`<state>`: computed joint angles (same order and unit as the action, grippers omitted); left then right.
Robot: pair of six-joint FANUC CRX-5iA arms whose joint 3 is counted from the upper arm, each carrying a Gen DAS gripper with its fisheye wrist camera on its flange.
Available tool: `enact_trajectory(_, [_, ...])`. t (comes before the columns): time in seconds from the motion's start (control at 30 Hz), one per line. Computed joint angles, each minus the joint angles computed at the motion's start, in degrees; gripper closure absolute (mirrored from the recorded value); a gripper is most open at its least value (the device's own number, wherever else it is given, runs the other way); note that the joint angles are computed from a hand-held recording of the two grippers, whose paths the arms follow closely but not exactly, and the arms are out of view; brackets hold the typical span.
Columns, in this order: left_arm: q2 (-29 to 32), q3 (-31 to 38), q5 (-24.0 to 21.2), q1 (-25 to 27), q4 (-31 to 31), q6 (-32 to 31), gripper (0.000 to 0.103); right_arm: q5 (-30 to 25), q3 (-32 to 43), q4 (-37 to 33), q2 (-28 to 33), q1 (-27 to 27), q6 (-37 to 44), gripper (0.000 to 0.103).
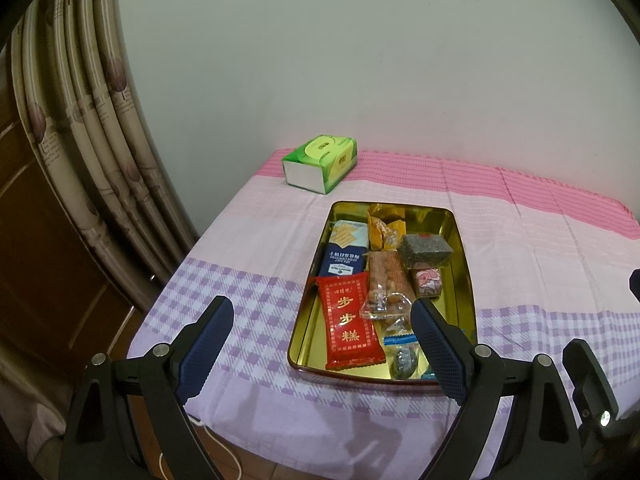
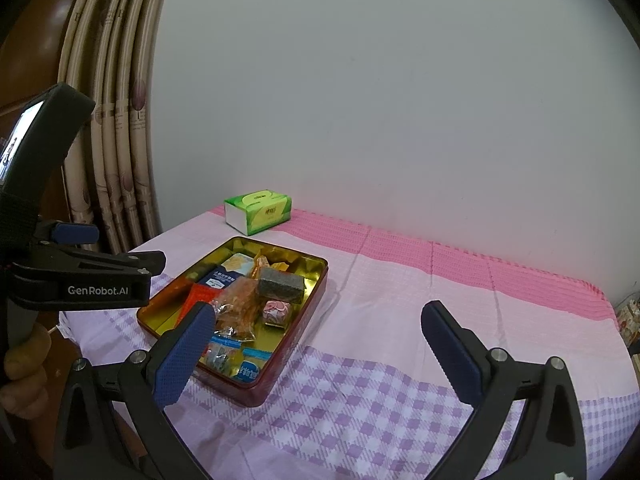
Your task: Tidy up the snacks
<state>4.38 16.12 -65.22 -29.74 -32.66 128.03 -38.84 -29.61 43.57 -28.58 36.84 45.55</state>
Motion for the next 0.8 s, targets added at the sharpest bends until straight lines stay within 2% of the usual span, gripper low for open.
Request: enact_trajectory(0.8, [0.0,-0.1,-0.3,0.0,-0.3,0.8,0.013,-1.1,1.2,0.8,1.0,0.1,-1.8,0.001])
